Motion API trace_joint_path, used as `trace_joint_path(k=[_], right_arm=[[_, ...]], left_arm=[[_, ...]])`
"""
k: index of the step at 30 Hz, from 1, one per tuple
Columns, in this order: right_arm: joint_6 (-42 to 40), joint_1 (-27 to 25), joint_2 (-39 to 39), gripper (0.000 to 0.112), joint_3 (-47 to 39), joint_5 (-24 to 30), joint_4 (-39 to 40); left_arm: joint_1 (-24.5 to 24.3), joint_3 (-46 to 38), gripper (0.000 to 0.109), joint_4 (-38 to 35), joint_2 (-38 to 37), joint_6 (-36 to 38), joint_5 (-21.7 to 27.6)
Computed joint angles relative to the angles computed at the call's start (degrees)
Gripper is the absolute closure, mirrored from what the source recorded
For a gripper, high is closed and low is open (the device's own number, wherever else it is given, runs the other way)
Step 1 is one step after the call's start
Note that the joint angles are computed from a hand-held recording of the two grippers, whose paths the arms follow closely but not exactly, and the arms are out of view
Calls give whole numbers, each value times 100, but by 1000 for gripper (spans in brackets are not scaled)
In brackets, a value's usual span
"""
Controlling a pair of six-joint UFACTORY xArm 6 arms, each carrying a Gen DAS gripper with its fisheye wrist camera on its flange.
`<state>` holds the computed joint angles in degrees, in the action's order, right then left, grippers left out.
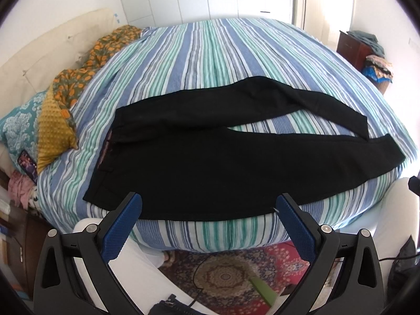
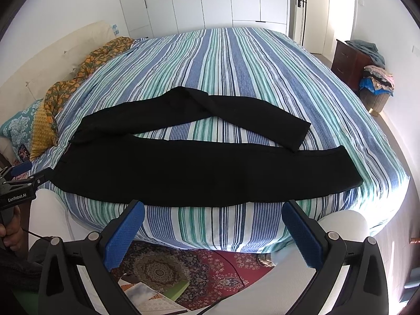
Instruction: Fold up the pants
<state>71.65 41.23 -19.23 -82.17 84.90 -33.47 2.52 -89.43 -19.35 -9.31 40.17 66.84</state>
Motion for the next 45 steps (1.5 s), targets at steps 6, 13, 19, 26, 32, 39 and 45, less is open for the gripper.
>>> trace_joint_path(k=[6,13,19,26,32,39,45], right_arm=[[-317,-81,73,10,63,-469,-69],[-1388,-968,-135,10,734,-1167,-943],[-3435,-3008,466,23,1351,-1987,-71],[-4750,-4250,1587,97,1133,-2812,933],[-5222,-5324,2313,105,-957,-2635,1376],[-4939,-6266,3533,34,-2739,-2006,1348],[-4653,-7107,2516,50,-64,-3984,4539]], left_arm=[[-150,-245,6,-196,224,-82,-141],[-257,-191,6,-190,255,-99,-232],[-227,-21,6,373,292,-356,-286],[-339,-101,6,1058,566,-774,-209],[-529,-552,6,898,909,-970,168],[-769,-690,6,730,1046,-975,170],[-867,-821,6,926,1257,-1164,628]])
